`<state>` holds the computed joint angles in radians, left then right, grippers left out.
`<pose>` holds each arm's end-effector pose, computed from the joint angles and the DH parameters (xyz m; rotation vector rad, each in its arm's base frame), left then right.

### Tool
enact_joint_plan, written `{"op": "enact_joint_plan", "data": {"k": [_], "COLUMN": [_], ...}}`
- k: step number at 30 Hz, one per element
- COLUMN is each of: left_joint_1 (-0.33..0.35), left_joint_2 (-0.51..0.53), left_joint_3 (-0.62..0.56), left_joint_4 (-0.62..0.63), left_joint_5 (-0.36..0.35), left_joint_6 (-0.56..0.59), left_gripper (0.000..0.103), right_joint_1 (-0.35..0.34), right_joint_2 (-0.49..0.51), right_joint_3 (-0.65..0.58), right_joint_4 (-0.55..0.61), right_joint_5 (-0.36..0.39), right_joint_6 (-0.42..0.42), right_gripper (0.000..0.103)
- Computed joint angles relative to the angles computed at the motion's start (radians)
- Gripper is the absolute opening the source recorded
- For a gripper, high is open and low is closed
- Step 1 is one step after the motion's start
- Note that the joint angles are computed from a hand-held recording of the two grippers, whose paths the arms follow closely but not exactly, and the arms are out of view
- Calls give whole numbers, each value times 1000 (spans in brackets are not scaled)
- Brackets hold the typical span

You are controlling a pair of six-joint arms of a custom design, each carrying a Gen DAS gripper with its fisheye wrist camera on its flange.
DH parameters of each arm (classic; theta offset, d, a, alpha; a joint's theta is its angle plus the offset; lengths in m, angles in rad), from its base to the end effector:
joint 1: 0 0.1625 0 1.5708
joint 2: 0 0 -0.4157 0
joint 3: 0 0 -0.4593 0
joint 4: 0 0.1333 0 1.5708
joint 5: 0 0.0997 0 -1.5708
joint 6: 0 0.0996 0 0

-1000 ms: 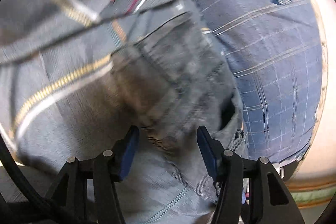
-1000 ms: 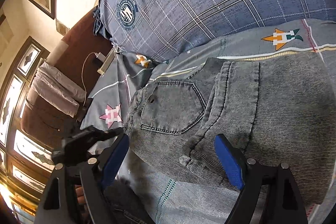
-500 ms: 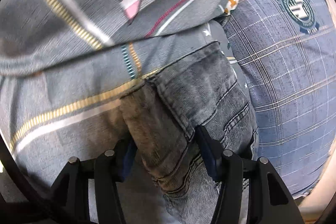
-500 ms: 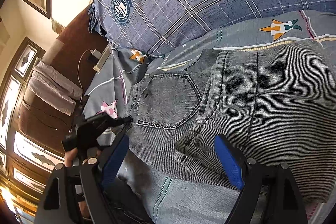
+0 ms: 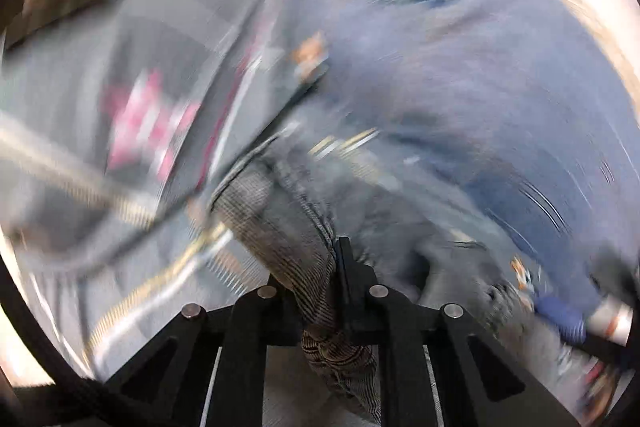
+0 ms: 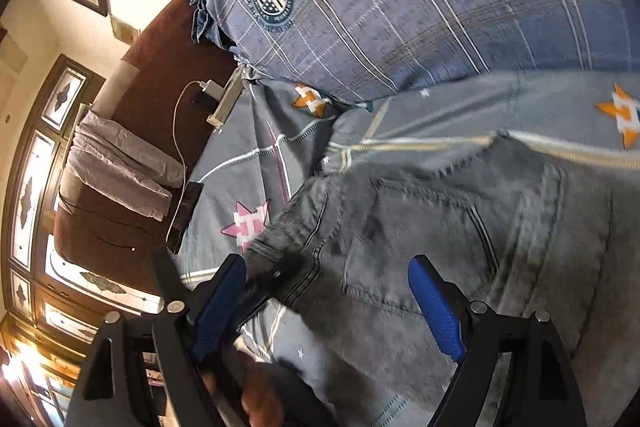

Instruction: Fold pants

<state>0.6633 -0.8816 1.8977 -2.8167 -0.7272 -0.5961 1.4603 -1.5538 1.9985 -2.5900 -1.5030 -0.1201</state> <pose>-0.3594 -0.5444 0.0511 0.2597 2.4891 -0.9766 0.0775 -0.5714 0.3513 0.0446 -3.0104 0.8952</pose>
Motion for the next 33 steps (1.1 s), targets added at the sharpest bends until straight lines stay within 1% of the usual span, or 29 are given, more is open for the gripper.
{"op": "enact_joint_plan", "data": {"k": [1,2,3,4,5,7,9,11,13,15,16,17,18,19,20,21,22,23,25,26,27,28,29,30,31,33], "left_joint_1": [-28,-52,-68,-84,-95,-125,-139,-144,-146,-164,-178,-184,-189,-194,-198,-202,-209,-213,-221,-226,-230,-234,-235,-234,-233,-232], "left_joint_2": [14,24,34,42,49,77,92,92,84,102,107,113,115,121,123,120,122,123,126,128,131,139,146,152,155,152], "left_joint_3": [10,24,30,39,44,50,50,59,72,83,88,92,98,96,102,110,116,120,130,133,134,134,130,122,113,96], "left_joint_4": [-83,-161,-217,-265,-291,-353,-375,-389,-402,-443,-446,-448,-447,-445,-444,-440,-430,-425,-415,-406,-403,-398,-390,-374,-360,-337], "left_joint_5": [16,14,4,-14,-20,-12,-21,-66,-133,-142,-141,-157,-181,-194,-217,-239,-260,-272,-304,-320,-330,-336,-337,-337,-337,-336], "left_joint_6": [99,195,265,331,369,475,533,567,615,698,721,750,769,778,796,807,819,828,846,846,848,848,846,837,824,796], "left_gripper": [13,13,13,13,13,13,13,13,13,13,13,13,12,12,12,11,11,11,11,11,11,11,11,11,11,11], "right_joint_1": [2,4,3,2,0,-7,-13,-18,-22,-30,-32,-33,-28,-17,-8,-10,-24,-44,-87,-121,-157,-200,-250,-285,-310,-321], "right_joint_2": [5,9,7,2,-6,-27,-46,-67,-81,-89,-95,-104,-105,-102,-101,-104,-114,-134,-188,-226,-260,-296,-327,-343,-347,-341], "right_joint_3": [-11,-25,-34,-39,-44,-39,-38,-33,-32,-35,-32,-24,-23,-19,-9,0,12,32,92,134,169,207,240,256,260,244], "right_joint_4": [8,22,36,44,56,60,82,94,109,133,131,120,123,110,84,81,85,80,26,-12,-35,-62,-83,-88,-85,-70], "right_joint_5": [4,10,16,19,21,33,51,76,91,113,114,102,66,3,-71,-103,-110,-111,-103,-80,-43,9,79,132,165,183], "right_joint_6": [-3,-9,-19,-29,-41,-64,-91,-124,-148,-164,-168,-172,-172,-160,-149,-149,-146,-135,-134,-135,-137,-140,-132,-118,-103,-93], "right_gripper": [85,85,85,85,85,85,85,85,85,85,85,85,85,85,75,55,46,32,27,25,23,22,21,19,18,17]}}
